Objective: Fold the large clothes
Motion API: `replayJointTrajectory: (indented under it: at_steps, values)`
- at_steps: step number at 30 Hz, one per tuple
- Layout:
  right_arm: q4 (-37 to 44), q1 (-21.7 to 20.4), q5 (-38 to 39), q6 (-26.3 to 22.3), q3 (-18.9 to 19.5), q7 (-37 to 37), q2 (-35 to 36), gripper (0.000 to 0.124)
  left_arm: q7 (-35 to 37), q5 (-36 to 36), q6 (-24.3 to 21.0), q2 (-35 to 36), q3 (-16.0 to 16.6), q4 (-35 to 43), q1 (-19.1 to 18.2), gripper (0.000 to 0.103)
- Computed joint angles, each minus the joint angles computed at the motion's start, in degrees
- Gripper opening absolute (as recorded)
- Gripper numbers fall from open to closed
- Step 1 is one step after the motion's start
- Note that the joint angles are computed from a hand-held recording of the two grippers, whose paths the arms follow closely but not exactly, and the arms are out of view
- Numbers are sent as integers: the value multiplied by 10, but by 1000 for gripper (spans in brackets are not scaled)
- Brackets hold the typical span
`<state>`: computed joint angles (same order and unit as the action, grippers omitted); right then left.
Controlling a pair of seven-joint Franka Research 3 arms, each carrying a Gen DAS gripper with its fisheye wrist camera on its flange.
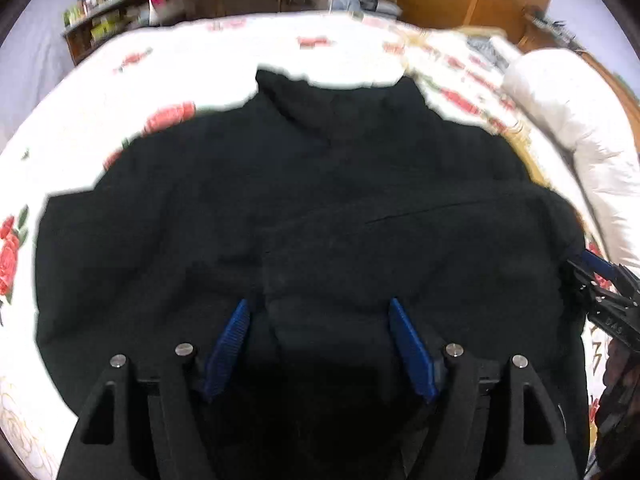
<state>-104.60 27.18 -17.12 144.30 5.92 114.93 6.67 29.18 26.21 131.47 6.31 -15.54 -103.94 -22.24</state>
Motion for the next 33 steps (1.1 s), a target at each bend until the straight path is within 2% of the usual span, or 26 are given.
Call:
replayJointTrajectory:
  at_steps: [2,5,6,8,10,14,16,21,24,29,33]
  values:
    - [-41,-9,58,51,8,-35,-37,69,4,30,-16,-13,-4,-3,-8,75]
    - [-59,-8,46,54,18,-42,-50,69,31,11,-28,-13,-8,-10,-7,75]
    - [-55,-7,52,45,21,-53,-42,69,26,8,-37,-9,-8,-9,-8,75]
    - [-33,2,20,6,22,-36,-16,69,22,-9,-25,-6,-6,-14,-5,75]
    - [-23,12,-20,-2,17,-17,-2,69,25,-19,-18,-3,-4,-16,-2,77]
    - [11,20,-14,-49,13,-31,9,69,21,-18,-19,-15,-4,-20,-2,78]
    - [-17,17,0,-19,11,-20,-24,69,7,-19,9,-45,-5,-49,0,78]
    - [-108,-1,26,24,28,-29,-128,69,4,-34,-14,-133,-23,-111,-7,77]
    - [-177,-12,57,32,46,-35,-207,69,-4,-40,-25,-195,-38,-154,-14,78]
    - [-263,-23,113,28,71,-47,-310,69,-16,-79,-58,-277,-55,-204,-33,78]
    - [-323,-33,139,-17,93,-48,-389,77,-40,-109,-90,-345,-69,-256,-55,79]
